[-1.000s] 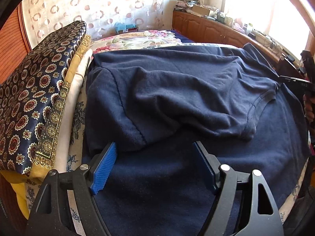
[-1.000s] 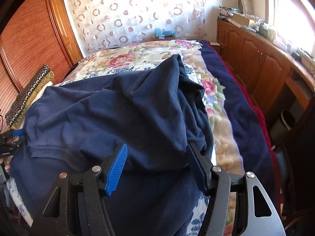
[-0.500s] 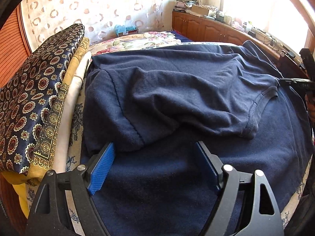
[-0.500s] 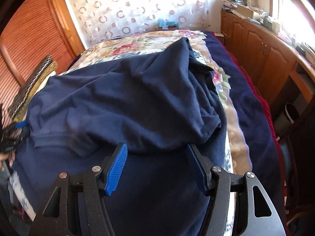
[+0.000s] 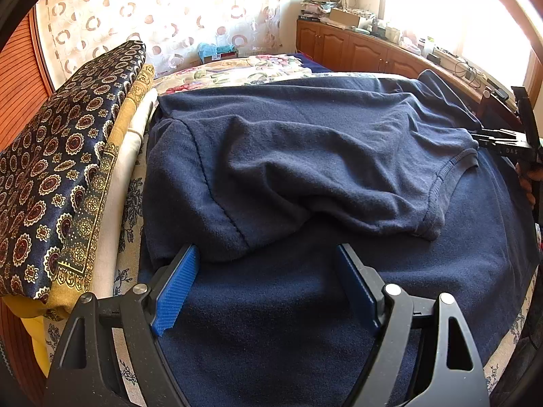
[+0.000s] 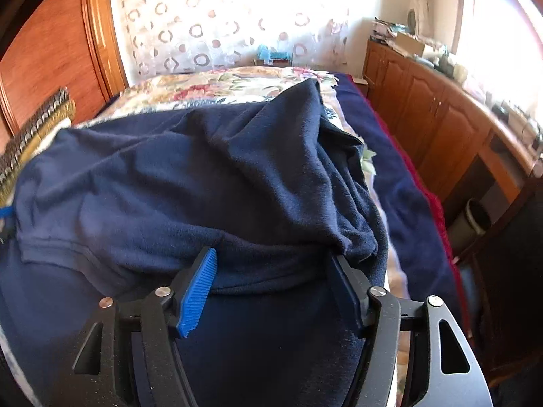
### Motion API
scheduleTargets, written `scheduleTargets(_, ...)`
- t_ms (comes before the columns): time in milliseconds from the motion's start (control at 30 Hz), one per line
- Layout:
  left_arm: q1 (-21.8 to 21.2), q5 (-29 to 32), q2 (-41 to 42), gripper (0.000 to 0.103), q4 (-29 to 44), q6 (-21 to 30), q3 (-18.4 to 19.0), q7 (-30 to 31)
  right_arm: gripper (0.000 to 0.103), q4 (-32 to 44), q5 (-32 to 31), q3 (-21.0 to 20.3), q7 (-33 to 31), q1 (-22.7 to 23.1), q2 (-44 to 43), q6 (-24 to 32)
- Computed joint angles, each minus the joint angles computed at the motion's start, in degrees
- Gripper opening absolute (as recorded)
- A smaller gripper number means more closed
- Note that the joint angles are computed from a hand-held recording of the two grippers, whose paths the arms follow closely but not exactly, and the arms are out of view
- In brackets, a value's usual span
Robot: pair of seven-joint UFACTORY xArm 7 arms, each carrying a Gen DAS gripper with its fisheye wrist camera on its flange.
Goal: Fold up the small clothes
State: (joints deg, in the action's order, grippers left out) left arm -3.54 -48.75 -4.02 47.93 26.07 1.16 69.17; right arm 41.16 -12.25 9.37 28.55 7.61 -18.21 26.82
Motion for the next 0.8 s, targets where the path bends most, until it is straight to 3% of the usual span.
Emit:
scheduleTargets(200,0.83,1.25,-0.28,0.082,0.72,2.74,0.61,-1.71,0.073,-0.25,0.57,-0.08,0.06,0.49,-0.14,-0.04)
scheduleTargets(300,1.93,-0.76,-0.23,0.073,2.18,7.49,1.77,-2.99,0.074,0.26,0.48,-0.17,-0.27,0.41,0.04,0.38)
scheduleTargets(400,2.88,-1.23,0.26,0.062,3.54,9.04,1.76,-5.72,0.074,0.57,1.07,-0.63,-1.1,0.51,0.03,0.61)
scheduleTargets(533,3.5,-2.52,1.38,0.062,5.86,10.51,1.37,-8.64,0.074,0.47,1.25,-0.52,-1.16,0.42,-0.01,0.5)
scheduleTargets(700,3.43,1.4,4.47,0.062,8.78,9.3,-0.39,-15.54,0.074,0.49,1.26,-0.47,-1.24,0.35,0.01,0.51)
scheduleTargets(800,3.11,3.14,5.15,0.062,8.86,6.93,-1.53,-16.62,0.074,0.48,1.27,-0.45,-1.24,0.33,0.0,0.51)
